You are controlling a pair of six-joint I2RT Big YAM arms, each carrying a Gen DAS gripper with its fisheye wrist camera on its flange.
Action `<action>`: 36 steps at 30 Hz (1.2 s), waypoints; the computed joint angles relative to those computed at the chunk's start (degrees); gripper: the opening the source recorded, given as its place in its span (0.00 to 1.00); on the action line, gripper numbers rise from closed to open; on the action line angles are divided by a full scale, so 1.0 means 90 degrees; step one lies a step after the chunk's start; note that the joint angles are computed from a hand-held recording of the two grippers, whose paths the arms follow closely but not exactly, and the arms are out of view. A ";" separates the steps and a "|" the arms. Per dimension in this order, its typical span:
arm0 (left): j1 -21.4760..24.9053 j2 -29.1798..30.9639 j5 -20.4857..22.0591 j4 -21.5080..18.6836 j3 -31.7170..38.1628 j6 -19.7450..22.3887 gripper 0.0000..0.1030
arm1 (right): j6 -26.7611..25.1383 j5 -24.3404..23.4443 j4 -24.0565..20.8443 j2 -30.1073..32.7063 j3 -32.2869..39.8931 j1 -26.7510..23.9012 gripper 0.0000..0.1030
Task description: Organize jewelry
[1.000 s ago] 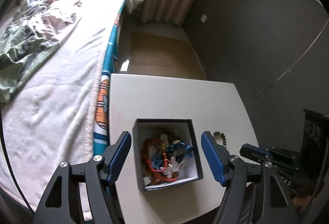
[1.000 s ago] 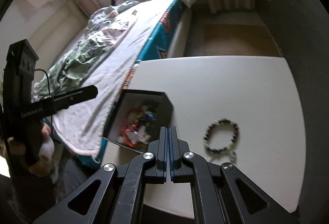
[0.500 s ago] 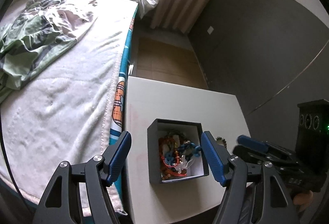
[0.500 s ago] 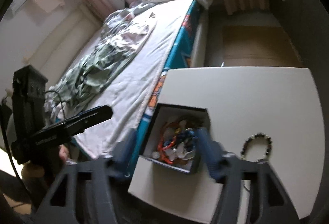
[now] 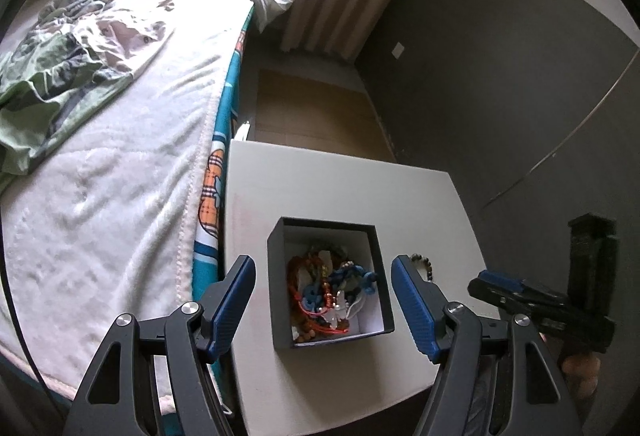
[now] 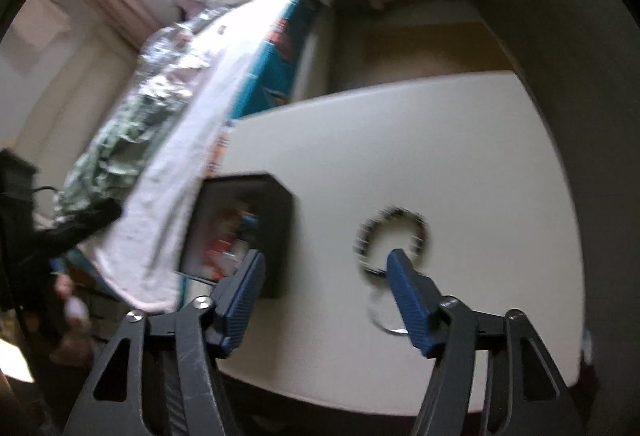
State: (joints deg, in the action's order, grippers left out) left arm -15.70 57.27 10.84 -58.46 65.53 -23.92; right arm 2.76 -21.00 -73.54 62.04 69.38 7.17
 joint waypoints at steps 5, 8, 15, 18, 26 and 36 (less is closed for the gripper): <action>-0.0055 0.0023 -0.0023 0.0020 -0.0055 -0.0075 0.69 | -0.0252 0.0414 -0.0174 0.0249 -0.0140 0.0011 0.35; -0.0113 0.0029 -0.0045 0.0019 -0.0088 -0.0118 0.69 | -0.0328 0.0649 -0.0192 0.0460 -0.0225 0.0015 0.24; -0.0168 0.0011 -0.0077 -0.0026 -0.0120 -0.0101 0.69 | -0.0552 0.1378 -0.0173 0.0879 -0.0178 0.0177 0.22; -0.0162 0.0013 -0.0062 -0.0043 -0.0118 -0.0080 0.69 | -0.0645 0.1693 -0.0197 0.0957 -0.0122 0.0302 0.23; -0.0177 0.0011 -0.0075 -0.0036 -0.0139 -0.0061 0.69 | -0.0822 0.1895 -0.0285 0.1009 -0.0072 0.0452 0.14; -0.0100 -0.0060 -0.0048 -0.0021 -0.0182 -0.0041 0.69 | -0.0614 0.1218 -0.0305 0.0667 0.0284 0.0481 0.14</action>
